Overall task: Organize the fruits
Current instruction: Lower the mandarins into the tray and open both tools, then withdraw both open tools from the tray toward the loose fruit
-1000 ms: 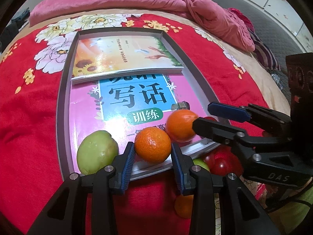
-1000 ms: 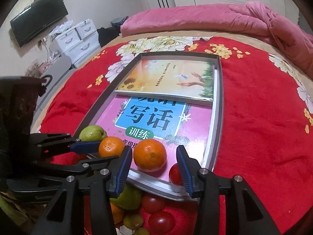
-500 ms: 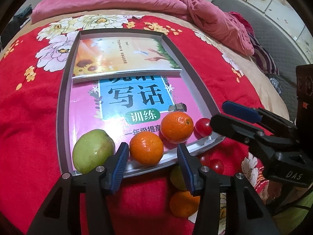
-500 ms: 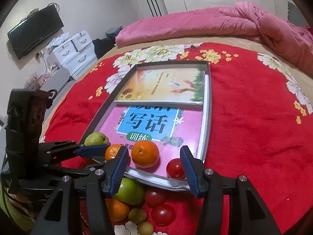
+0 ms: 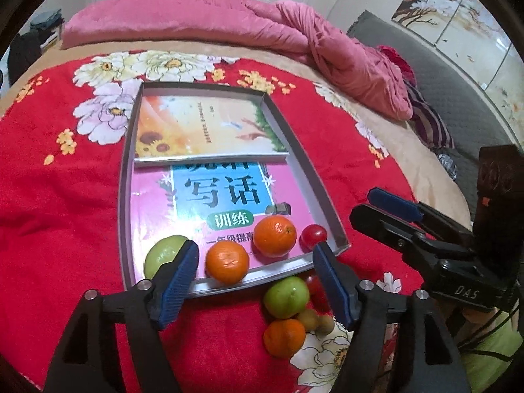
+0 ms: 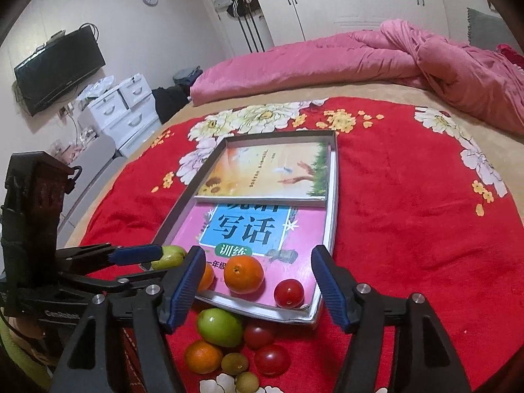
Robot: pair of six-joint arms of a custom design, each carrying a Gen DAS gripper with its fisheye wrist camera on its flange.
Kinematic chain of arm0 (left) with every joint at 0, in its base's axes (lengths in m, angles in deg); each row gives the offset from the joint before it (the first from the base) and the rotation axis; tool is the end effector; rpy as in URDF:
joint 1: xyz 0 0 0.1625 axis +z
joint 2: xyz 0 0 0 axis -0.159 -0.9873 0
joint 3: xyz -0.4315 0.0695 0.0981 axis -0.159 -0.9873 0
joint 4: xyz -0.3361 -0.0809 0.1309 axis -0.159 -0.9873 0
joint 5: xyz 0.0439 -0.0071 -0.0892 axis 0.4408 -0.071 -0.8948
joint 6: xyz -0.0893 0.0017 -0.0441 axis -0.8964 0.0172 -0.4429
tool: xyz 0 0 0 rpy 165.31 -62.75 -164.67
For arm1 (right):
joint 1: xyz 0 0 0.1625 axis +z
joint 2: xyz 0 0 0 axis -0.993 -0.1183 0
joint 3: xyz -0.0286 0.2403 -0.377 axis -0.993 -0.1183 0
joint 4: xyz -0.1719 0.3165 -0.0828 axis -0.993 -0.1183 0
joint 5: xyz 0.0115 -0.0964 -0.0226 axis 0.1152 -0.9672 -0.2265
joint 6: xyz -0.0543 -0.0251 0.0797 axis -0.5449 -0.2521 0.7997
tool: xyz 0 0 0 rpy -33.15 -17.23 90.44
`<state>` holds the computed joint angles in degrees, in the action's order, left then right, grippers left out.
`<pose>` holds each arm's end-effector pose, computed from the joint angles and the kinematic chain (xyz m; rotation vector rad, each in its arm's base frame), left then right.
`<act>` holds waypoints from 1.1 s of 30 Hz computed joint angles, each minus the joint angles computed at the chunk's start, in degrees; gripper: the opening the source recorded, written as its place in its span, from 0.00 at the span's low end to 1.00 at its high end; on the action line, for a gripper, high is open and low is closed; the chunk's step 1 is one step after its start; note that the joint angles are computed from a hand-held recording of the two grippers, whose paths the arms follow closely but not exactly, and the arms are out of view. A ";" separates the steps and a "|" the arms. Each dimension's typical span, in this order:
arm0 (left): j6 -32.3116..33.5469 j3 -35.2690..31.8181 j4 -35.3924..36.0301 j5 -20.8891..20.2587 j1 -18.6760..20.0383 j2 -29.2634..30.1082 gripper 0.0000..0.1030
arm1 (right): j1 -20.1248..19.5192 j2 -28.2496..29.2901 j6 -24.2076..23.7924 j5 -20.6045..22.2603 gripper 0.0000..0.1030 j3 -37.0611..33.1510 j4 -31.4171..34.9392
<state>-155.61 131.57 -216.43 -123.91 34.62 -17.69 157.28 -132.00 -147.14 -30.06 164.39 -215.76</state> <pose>-0.3239 -0.3851 -0.0435 -0.1239 2.4726 -0.9587 0.0043 -0.5005 0.2785 1.2477 -2.7189 0.4104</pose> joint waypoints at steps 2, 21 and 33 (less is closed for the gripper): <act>-0.53 0.41 0.20 0.34 -0.47 -0.52 0.73 | -0.22 -0.33 0.13 0.49 0.66 0.11 -0.12; -4.34 1.57 4.25 1.60 -4.12 -2.64 0.76 | -1.20 -4.44 -2.34 2.71 0.70 2.05 0.71; -4.53 1.69 3.96 0.51 -5.27 -2.37 0.77 | -2.36 -6.42 -4.52 1.77 0.70 3.50 2.18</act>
<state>-160.14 133.26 -212.47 -123.39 29.35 -20.07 154.92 -138.42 -151.66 -28.29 167.89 -213.57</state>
